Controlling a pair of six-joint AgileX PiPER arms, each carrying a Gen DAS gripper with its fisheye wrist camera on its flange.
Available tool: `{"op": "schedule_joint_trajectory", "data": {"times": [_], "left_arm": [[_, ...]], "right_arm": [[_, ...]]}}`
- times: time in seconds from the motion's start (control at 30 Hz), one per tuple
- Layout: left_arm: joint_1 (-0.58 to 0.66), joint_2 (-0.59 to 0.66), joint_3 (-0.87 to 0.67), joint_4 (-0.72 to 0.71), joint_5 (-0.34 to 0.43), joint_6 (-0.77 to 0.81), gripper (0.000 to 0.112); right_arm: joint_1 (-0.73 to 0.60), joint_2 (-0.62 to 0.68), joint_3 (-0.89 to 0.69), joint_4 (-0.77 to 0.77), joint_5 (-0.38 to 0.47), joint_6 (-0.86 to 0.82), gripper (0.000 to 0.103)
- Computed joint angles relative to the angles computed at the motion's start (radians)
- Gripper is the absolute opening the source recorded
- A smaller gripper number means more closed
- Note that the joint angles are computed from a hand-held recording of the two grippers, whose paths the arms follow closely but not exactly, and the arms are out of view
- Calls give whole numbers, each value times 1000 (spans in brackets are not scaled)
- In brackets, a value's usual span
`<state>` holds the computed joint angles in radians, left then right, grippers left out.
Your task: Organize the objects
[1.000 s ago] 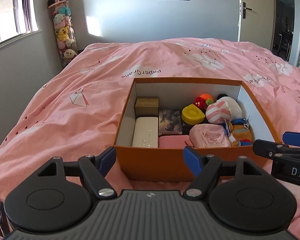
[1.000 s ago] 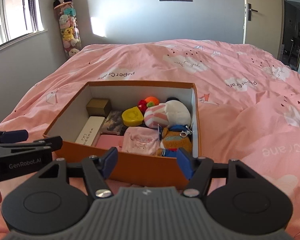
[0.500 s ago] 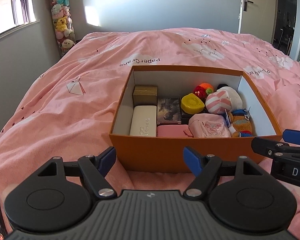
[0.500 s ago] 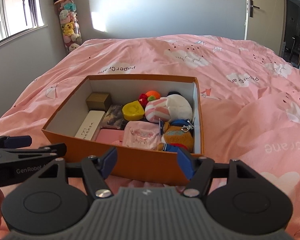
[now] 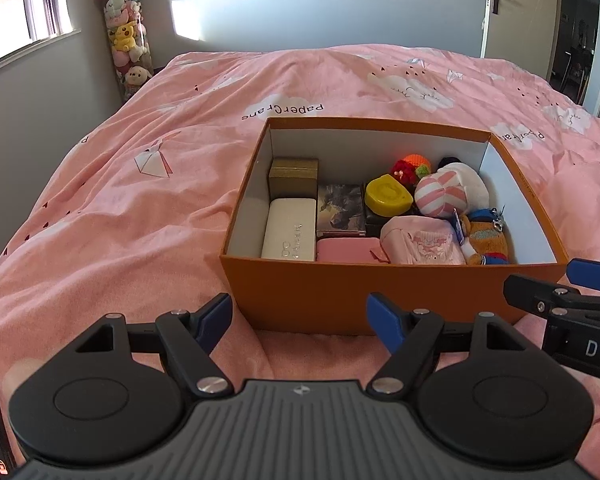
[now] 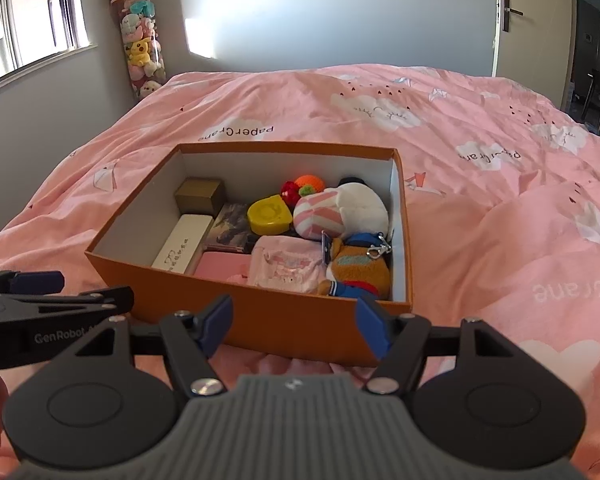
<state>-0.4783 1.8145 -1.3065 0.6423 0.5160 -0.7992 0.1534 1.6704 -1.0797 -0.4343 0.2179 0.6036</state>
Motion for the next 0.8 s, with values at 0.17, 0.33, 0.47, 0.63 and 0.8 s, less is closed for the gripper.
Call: {"op": "schedule_joint_trajectory", "data": {"times": [0.17, 0.33, 0.47, 0.63, 0.8], "left_arm": [[-2, -1, -3, -8, 9, 4, 88], [0, -1, -4, -20, 10, 18, 88], [-2, -1, -6, -32, 11, 31, 88], [-5, 4, -13, -37, 19, 33, 88], [-6, 5, -15, -38, 22, 29, 88]], "right_arm": [[-3, 1, 2, 9, -1, -4, 70], [-5, 2, 1, 19, 0, -14, 70], [-5, 3, 1, 19, -1, -13, 70], [-4, 3, 1, 18, 0, -12, 70], [-4, 3, 2, 16, -2, -11, 70]]}}
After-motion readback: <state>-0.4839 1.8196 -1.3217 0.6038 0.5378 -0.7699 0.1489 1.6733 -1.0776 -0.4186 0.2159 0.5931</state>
